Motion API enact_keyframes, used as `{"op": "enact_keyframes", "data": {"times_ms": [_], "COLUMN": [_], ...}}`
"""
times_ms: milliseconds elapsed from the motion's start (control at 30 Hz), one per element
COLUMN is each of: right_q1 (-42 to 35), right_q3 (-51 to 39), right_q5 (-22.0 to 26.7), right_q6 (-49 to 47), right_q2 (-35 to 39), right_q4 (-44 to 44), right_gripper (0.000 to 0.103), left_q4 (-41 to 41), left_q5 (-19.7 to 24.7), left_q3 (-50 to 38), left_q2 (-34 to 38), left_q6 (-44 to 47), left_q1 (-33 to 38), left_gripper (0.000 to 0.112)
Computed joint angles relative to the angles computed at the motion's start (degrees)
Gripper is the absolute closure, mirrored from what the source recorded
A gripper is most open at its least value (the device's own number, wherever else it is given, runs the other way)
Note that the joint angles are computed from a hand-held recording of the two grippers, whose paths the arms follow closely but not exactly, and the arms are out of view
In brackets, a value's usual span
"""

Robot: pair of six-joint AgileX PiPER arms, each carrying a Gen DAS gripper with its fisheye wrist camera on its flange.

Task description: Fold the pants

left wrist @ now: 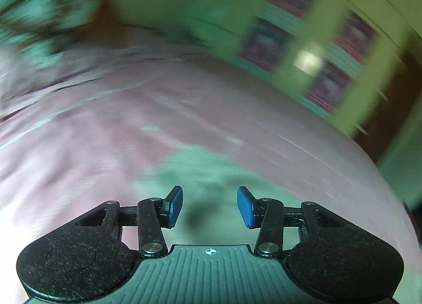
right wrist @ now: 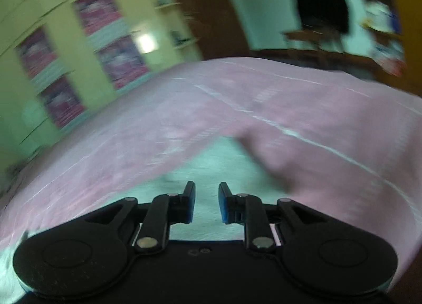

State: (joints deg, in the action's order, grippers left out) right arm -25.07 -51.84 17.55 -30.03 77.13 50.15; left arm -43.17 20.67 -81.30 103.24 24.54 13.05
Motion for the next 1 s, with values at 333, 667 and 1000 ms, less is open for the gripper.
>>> {"op": "enact_keyframes", "data": {"times_ms": [333, 667, 1000], "right_q1": [28.24, 37.43, 42.71], "right_q3": [-28.36, -47.04, -83.17], "right_q5": [3.82, 12.52, 30.27], "right_q6": [6.45, 35.72, 41.37], "right_q2": [25.02, 37.09, 58.15], "right_q4": [-9.78, -40.43, -42.27], "right_gripper": [0.083, 0.083, 0.079], "left_q4": [20.43, 41.98, 28.77], "left_q5": [19.72, 18.63, 9.69], "left_q3": [-49.25, -50.26, -35.77], "left_q2": [32.91, 33.68, 27.36], "left_q6": [-15.79, -28.43, -20.03], "left_q1": [-20.90, -15.65, -5.77], "left_gripper": [0.055, 0.046, 0.075]}}
